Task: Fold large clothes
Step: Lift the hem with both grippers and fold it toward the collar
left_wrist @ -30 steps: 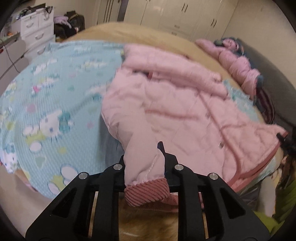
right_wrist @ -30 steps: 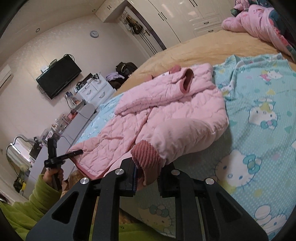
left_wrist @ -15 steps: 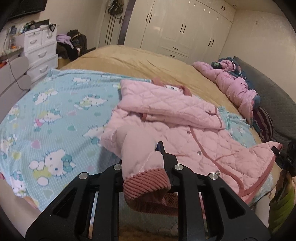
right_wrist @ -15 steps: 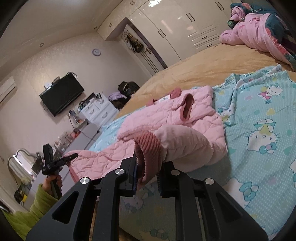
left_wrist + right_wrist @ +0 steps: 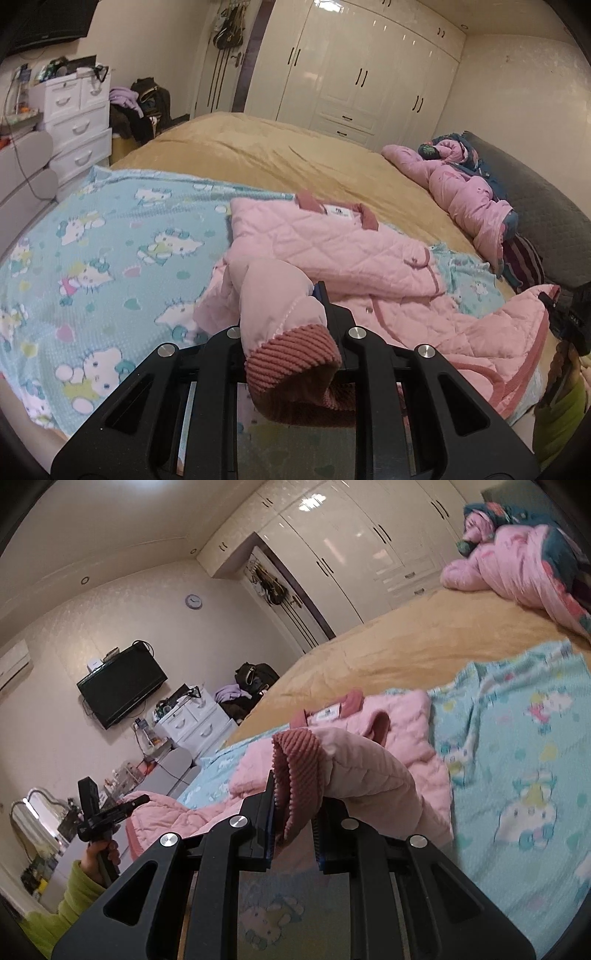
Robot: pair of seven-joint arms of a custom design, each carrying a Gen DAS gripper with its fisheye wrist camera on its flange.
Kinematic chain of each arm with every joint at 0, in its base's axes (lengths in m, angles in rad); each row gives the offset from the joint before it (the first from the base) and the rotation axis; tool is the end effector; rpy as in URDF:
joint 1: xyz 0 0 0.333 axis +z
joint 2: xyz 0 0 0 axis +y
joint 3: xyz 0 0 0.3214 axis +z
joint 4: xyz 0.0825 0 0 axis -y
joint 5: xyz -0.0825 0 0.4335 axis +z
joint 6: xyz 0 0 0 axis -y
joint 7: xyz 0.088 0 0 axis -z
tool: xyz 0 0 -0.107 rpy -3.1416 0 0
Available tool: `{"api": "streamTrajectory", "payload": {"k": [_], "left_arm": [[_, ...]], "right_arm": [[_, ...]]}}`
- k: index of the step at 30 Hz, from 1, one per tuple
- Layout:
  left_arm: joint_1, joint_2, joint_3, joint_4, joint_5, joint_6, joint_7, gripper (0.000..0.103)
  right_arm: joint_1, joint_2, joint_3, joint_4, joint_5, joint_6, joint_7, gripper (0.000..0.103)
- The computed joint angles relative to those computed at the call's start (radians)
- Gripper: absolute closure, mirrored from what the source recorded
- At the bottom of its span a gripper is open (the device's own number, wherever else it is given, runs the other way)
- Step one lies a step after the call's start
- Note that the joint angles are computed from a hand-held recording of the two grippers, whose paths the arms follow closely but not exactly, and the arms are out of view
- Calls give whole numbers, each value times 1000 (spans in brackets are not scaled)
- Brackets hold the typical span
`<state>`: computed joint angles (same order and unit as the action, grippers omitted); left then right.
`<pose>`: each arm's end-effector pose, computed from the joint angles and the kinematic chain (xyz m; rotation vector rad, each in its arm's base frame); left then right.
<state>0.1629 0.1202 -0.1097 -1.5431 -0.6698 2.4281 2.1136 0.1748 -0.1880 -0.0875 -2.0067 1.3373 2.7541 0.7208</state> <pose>0.6960 0.0399 0.6693 -1.6493 1.9045 -1.2153 0.5939 0.0082 0.6134 -1.2538 1.4205 -0.3174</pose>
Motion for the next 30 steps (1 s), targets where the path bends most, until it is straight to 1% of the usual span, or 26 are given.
{"api": "streamTrajectory", "payload": {"k": [5, 9, 12, 23, 30], "left_arm": [[-5, 52, -11, 91, 43, 8, -39, 91], [-17, 92, -23, 146, 140, 60, -71, 91], [-11, 127, -40, 197, 165, 61, -90, 91], [-7, 260, -84, 384, 276, 60, -177, 91], [-25, 367, -91, 533, 377, 41, -235, 90]], "right_arm": [[-9, 59, 2, 91, 19, 14, -30, 88], [-29, 103, 14, 152, 9, 29, -12, 88], [-47, 140, 22, 198, -5, 30, 8, 88], [-120, 301, 75, 388, -105, 57, 112, 88], [-159, 407, 111, 512, -247, 69, 239, 88]]}}
